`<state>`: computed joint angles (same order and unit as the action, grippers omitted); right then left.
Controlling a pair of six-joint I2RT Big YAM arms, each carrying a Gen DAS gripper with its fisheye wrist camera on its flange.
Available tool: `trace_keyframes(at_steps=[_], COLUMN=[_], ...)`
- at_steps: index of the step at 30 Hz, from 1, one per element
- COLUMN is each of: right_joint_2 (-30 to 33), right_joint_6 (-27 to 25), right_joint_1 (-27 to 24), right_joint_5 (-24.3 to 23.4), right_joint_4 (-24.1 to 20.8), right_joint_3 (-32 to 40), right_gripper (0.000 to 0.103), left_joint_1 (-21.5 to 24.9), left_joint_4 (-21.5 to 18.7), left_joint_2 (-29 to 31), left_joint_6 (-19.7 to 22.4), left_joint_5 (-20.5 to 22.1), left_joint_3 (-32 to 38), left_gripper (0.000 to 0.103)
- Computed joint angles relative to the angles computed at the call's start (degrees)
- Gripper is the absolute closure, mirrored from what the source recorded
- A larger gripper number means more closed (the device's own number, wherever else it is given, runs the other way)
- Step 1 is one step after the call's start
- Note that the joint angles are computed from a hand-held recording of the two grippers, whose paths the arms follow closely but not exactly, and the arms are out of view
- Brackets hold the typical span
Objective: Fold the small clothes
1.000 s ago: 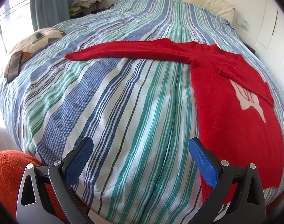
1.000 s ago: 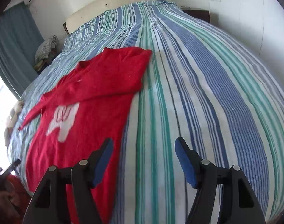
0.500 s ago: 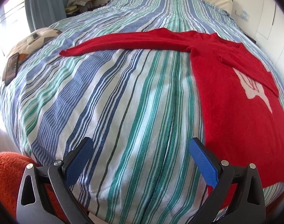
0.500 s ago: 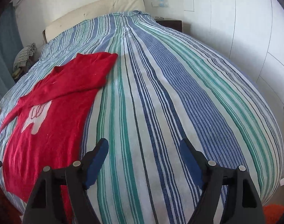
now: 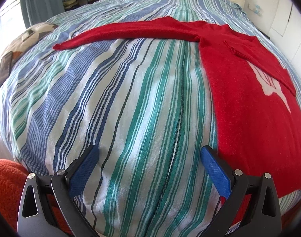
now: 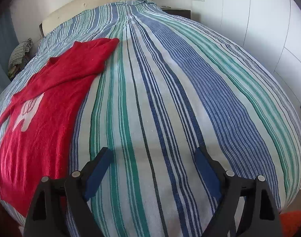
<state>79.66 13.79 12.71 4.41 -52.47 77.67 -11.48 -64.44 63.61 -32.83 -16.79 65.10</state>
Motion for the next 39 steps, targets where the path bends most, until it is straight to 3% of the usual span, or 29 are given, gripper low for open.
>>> trace_keyframes(at_steps=[12, 17, 22, 25, 28, 32, 34, 37, 38, 39], right_joint_2=[-0.1, -0.1, -0.2, -0.1, 0.0, 0.1, 0.2, 0.3, 0.3, 0.4], right_joint_6=[0.5, 0.4, 0.5, 0.4, 0.5, 0.3, 0.1, 0.0, 0.0, 0.0], right_joint_1=[0.0, 0.3, 0.2, 0.2, 0.3, 0.7, 0.8, 0.9, 0.9, 1.0], right_joint_5=[-0.9, -0.4, -0.8, -0.9, -0.7, 0.2, 0.5, 0.8, 0.8, 0.9], right_joint_4=[1.2, 1.2, 1.1, 1.0, 0.9, 0.9, 0.9, 0.8, 0.8, 0.8], right_joint_3=[-1.1, -1.1, -1.2, -1.1, -1.0, -1.0, -0.9, -0.8, -0.9, -0.9], right_gripper=[0.009, 0.008, 0.006, 0.005, 0.005, 0.004, 0.003, 0.003, 0.003, 0.003], left_joint_1=[1.0, 4.0, 16.5, 28.4, 36.5, 40.2, 40.1, 40.4, 40.6, 40.8], left_joint_4=[0.1, -0.5, 5.0, 9.1, 10.1, 8.7, 9.0, 12.5, 13.4, 13.8], left_joint_2=[0.1, -2.1, -1.3, 2.3, 7.9, 14.9, 16.6, 16.9, 17.1, 17.5], left_joint_6=[-0.2, -1.1, 1.1, -2.5, -5.9, -5.1, -5.2, -7.2, -7.4, -7.0], left_joint_5=[1.7, 6.9, 15.6, 22.6, 25.5, 28.0, 26.8, 26.0, 26.4, 27.3], left_joint_3=[-0.2, 0.7, 5.4, 8.2, 10.7, 14.1, 14.7, 13.9, 13.8, 13.9], left_gripper=[0.000, 0.001, 0.001, 0.001, 0.003, 0.026, 0.028, 0.033, 0.049, 0.080])
